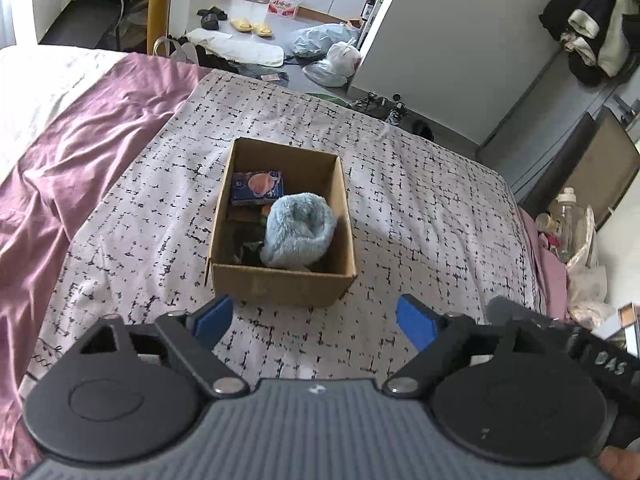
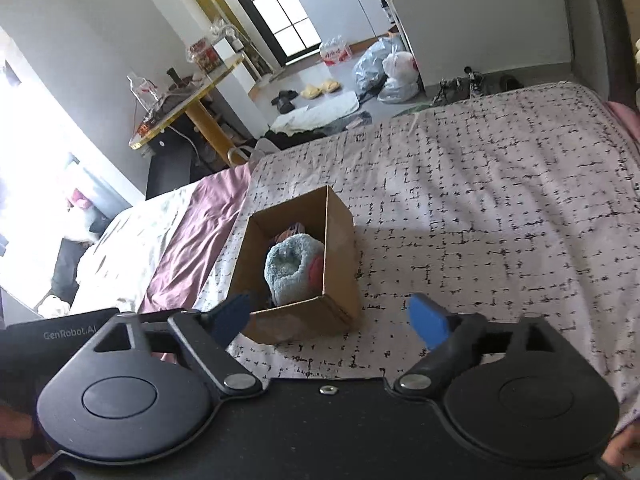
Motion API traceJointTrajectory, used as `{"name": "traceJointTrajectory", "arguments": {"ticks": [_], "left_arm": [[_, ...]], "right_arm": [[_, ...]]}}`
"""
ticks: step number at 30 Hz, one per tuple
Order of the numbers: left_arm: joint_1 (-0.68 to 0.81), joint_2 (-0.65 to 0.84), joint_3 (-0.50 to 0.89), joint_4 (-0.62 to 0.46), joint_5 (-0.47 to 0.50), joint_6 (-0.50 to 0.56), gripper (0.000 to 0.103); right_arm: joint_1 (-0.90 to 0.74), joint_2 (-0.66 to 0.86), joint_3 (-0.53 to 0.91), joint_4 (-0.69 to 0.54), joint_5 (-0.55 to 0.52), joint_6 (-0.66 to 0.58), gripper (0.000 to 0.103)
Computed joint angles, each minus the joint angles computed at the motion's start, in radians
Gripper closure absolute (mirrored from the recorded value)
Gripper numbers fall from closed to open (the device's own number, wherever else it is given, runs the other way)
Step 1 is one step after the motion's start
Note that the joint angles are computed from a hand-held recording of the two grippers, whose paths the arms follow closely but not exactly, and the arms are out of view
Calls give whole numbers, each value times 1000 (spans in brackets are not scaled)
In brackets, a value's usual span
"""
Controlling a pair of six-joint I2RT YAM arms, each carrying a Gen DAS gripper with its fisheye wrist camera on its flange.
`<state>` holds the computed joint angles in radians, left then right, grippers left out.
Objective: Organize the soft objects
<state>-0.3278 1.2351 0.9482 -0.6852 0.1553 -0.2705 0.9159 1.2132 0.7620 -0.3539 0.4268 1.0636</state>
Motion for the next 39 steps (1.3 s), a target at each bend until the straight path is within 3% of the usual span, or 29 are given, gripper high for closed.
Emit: {"name": "traceJointTrajectory", "arguments": {"ticks": [7, 14, 24, 34, 39], "left_arm": [[-60, -140, -10, -93, -65, -6, 0], [-113, -266, -18, -170, -149, -12, 0], [-211, -410, 12, -301, -253, -30, 0], [-471, -534, 49, -435, -471, -167, 0], [-620, -562, 75, -508, -595, -268, 0]], "right_arm": [[124, -88, 19, -167, 134, 88, 0], [251, -112, 72, -347, 254, 206, 0], [422, -116, 149, -624, 390, 470, 0], [646, -43, 272, -975, 499, 800, 0], [723, 21, 340, -1091, 516, 899, 0]]}}
